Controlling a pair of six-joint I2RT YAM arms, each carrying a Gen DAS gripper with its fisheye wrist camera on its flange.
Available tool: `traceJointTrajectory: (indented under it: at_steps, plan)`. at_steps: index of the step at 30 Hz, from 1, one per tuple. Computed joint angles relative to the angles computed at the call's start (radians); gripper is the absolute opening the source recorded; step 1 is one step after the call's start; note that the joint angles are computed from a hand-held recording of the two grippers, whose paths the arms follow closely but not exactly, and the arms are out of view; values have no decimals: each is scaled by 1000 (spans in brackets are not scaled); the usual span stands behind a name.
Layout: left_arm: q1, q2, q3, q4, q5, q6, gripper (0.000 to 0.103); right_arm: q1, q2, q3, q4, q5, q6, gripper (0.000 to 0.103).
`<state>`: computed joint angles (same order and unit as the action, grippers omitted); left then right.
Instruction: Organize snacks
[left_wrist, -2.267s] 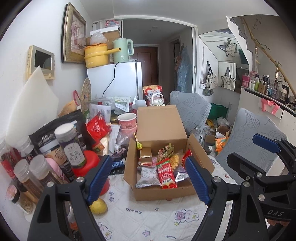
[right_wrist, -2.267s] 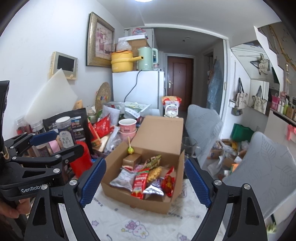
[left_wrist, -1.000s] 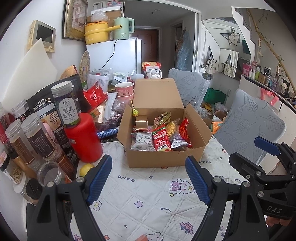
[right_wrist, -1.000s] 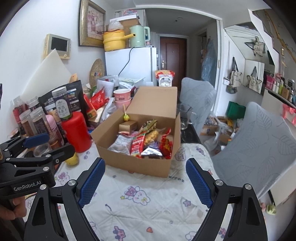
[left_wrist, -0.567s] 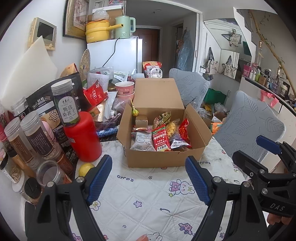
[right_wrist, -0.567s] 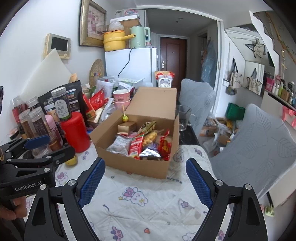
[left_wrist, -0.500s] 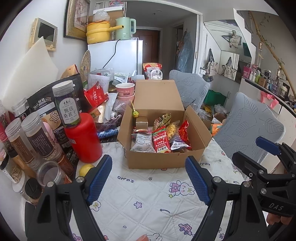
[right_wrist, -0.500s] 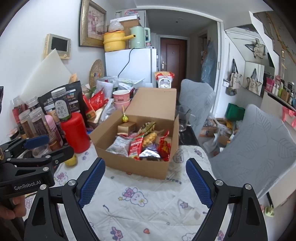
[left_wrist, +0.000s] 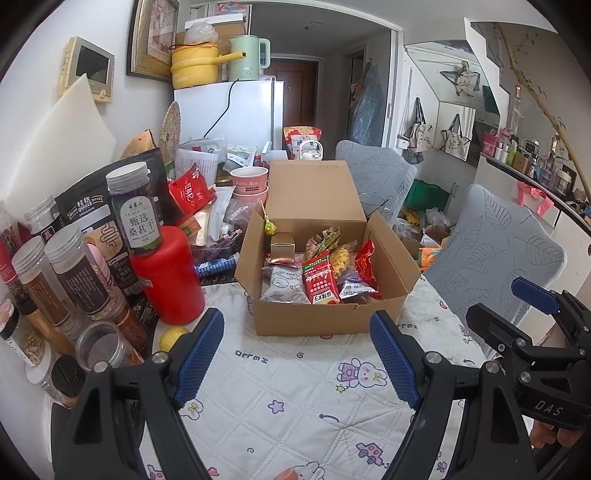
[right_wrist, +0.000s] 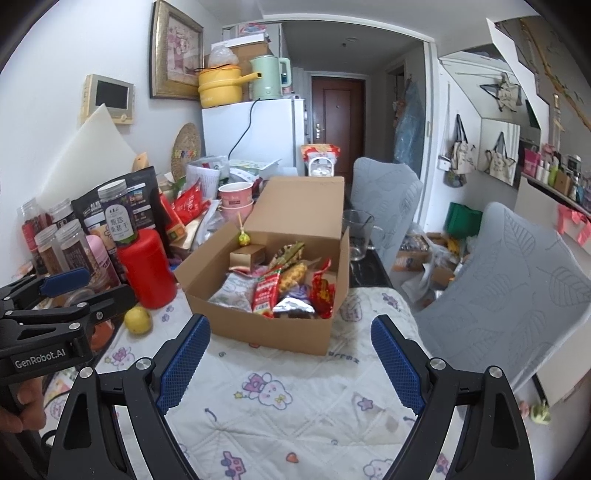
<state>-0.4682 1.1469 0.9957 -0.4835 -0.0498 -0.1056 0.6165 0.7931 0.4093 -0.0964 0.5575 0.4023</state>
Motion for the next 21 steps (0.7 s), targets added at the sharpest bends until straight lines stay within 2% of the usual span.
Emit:
traceJointTrajectory:
  at_steps: [21]
  plan:
    - [2,12,9,-20,-14,23,82,27,59,19,5,36,34,90]
